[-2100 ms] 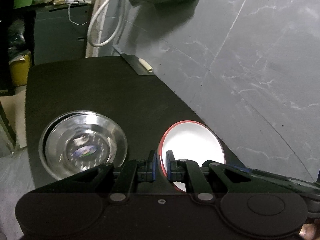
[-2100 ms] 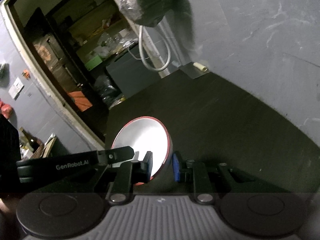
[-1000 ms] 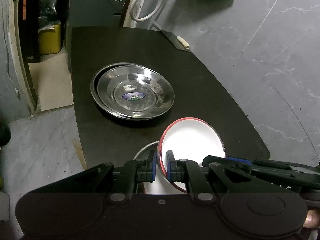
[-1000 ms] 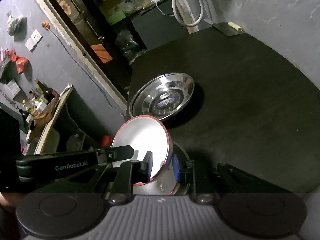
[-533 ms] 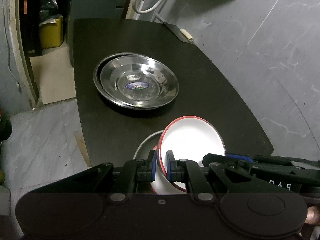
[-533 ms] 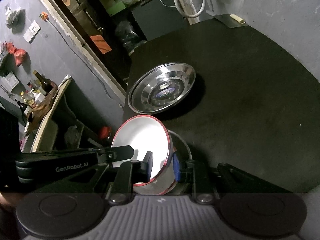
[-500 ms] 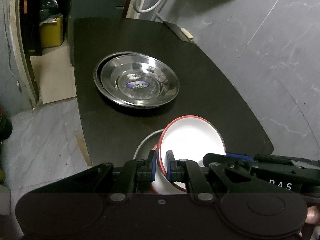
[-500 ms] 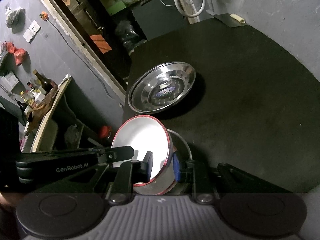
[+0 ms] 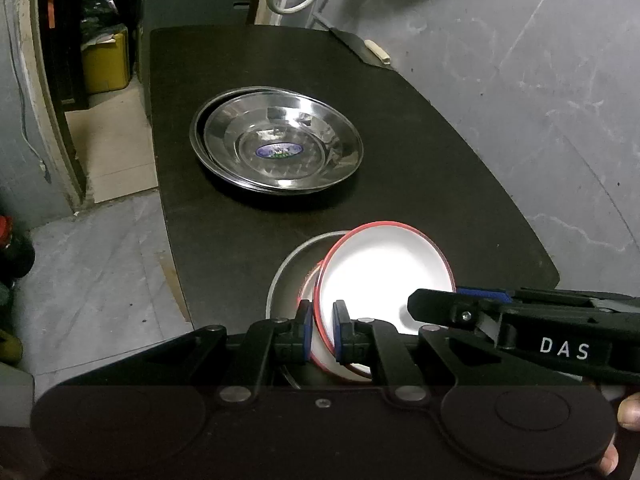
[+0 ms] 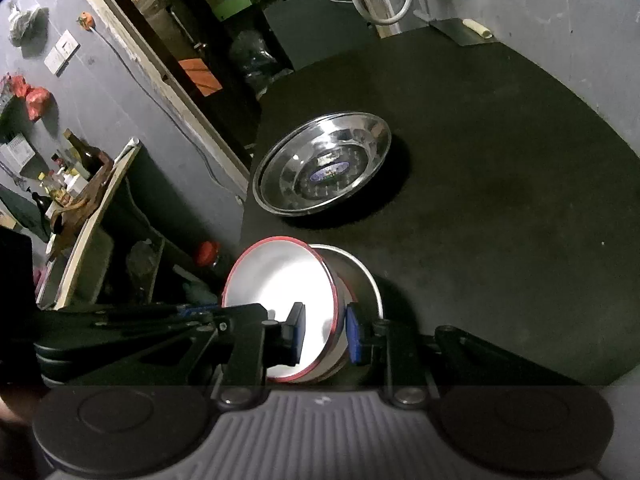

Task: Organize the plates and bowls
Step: 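Lower the second white bowl into the white bowl inside the steel bowl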

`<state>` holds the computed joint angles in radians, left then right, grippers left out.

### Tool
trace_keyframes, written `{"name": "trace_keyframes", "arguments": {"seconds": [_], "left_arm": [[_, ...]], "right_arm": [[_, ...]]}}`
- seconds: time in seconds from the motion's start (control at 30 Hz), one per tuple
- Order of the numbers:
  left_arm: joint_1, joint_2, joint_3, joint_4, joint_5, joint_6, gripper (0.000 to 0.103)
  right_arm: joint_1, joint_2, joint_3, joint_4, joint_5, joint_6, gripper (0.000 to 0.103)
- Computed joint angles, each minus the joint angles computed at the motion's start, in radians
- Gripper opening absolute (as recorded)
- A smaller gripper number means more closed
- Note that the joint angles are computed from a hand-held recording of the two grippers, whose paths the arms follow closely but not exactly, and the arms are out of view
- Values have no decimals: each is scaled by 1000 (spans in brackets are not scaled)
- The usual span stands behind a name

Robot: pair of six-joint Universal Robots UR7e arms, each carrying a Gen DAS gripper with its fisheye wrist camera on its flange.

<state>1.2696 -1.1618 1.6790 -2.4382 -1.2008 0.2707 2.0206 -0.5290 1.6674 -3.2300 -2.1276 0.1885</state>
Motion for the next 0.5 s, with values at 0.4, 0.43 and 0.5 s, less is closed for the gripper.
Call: {"name": "trace_keyframes", "arguments": {"seconds": [0.4, 0.43, 0.5], "left_arm": [[-10, 15, -5, 17, 21, -13, 10], [-10, 16, -5, 17, 21, -14, 10], [-10, 17, -6, 18, 22, -16, 10]], "right_arm": [[-2, -9, 1, 35, 0, 10, 26], [-2, -10, 0, 38, 0, 9, 26], [-2, -9, -1, 42, 0, 9, 26]]}}
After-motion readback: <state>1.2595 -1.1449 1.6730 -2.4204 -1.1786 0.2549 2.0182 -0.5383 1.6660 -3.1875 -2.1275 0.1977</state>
